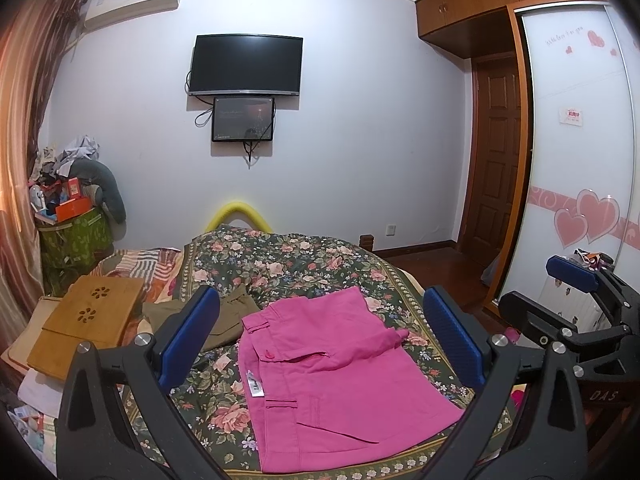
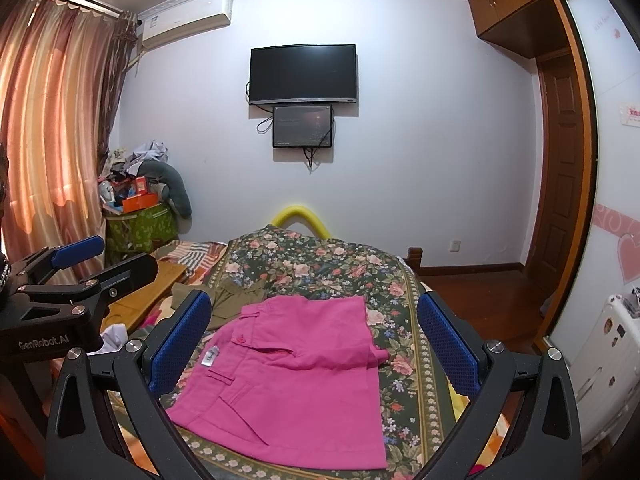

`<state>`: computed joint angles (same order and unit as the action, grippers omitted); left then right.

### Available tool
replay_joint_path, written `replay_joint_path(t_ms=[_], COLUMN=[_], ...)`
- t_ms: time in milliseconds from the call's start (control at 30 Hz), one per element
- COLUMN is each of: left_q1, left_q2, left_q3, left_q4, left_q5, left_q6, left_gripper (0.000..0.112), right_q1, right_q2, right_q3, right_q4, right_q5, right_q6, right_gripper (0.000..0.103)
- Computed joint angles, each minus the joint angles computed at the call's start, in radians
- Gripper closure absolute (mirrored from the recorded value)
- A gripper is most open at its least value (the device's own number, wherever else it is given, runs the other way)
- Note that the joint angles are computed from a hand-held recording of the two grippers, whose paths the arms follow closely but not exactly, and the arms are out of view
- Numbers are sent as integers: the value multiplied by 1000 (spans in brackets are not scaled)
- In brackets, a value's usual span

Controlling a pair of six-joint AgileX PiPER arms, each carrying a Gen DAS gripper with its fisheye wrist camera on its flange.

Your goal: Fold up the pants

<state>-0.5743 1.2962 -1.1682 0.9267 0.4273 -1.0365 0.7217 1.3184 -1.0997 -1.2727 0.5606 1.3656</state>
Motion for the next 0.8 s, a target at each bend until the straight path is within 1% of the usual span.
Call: replay_joint_path(t_ms=[200, 333, 467, 567, 600, 667, 767, 800], left_q1=[10, 31, 77, 123, 146, 175, 204, 217], left_q2=[13, 38, 97, 174, 217, 283, 373, 413], left_q3=[-11, -24, -63, -117, -146, -193, -259, -287], left_q4=[-28, -58, -203, -384, -465, -557, -645, -673], left_q5=[-7, -13, -26, -13, -3, 23, 71, 88], left_q6=[34, 58, 194, 378, 458, 545, 633, 665], left_gripper=[9, 9, 9, 9, 9, 9, 9, 9], right_q1=[-8, -40, -91, -133, -151, -196, -243, -263], right_q2=[9, 20, 36, 62, 73, 107, 152, 173], right_q3=[0, -5, -4, -4, -7, -15, -32, -40], right_q4=[2, 43, 102, 140, 168, 235, 341, 409], right_q5=[-11, -49, -96, -118, -126, -145, -151, -150], right_q6=[3, -25, -62, -80, -102, -158, -263, -333], right_gripper=[1, 1, 1, 1, 1, 1, 1, 1])
